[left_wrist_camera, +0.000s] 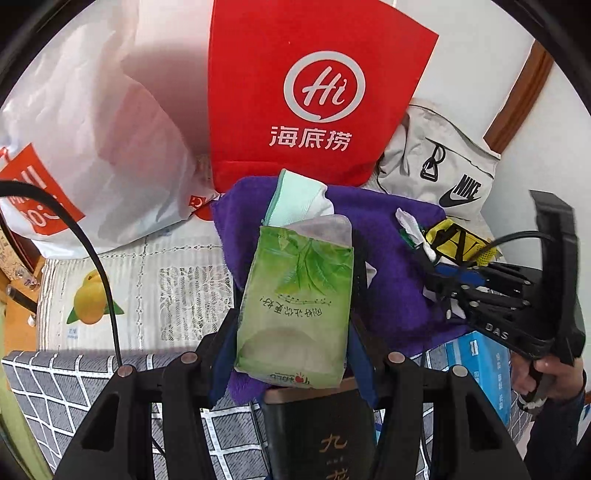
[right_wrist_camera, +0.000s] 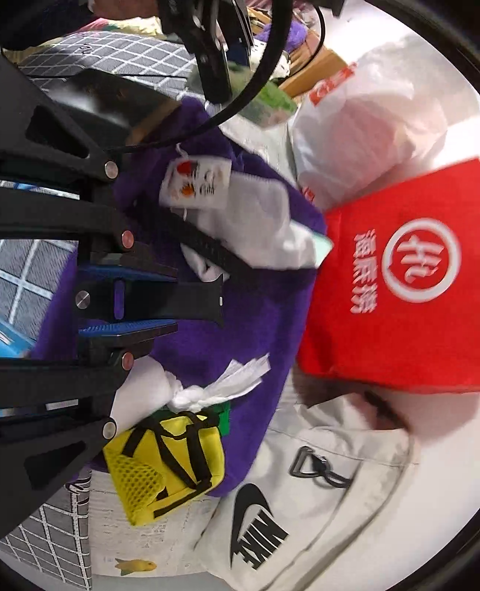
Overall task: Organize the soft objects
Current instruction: 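Open the right tool to drop the strap while the left tool releases the green tissue pack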
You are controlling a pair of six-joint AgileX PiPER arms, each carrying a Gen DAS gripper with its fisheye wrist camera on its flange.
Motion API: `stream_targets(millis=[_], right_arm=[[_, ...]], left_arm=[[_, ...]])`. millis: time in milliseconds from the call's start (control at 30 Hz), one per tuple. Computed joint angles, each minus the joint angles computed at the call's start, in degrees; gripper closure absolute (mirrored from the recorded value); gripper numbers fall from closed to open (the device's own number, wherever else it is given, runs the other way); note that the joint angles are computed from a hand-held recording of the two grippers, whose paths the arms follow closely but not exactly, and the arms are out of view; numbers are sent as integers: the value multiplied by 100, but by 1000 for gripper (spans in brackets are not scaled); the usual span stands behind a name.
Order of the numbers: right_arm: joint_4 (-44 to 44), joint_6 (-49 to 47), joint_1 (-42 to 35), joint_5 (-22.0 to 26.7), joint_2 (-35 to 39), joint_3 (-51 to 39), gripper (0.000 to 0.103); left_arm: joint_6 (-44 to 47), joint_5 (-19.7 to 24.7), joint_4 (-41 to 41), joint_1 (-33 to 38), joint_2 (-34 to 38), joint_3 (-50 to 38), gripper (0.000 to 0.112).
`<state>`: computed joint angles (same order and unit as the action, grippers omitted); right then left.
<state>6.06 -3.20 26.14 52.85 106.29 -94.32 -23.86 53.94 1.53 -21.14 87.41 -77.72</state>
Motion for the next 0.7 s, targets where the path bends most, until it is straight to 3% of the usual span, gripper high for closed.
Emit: stream_targets(millis=[400,700], right_arm=[[-253,107,-13,719,902,-848,82],[-370,44,44,977,1099,-1162,82]], left_arm=[[59,-40,27,-99,344,-203,60],[223,-39,-126,-138,421,-229,60]])
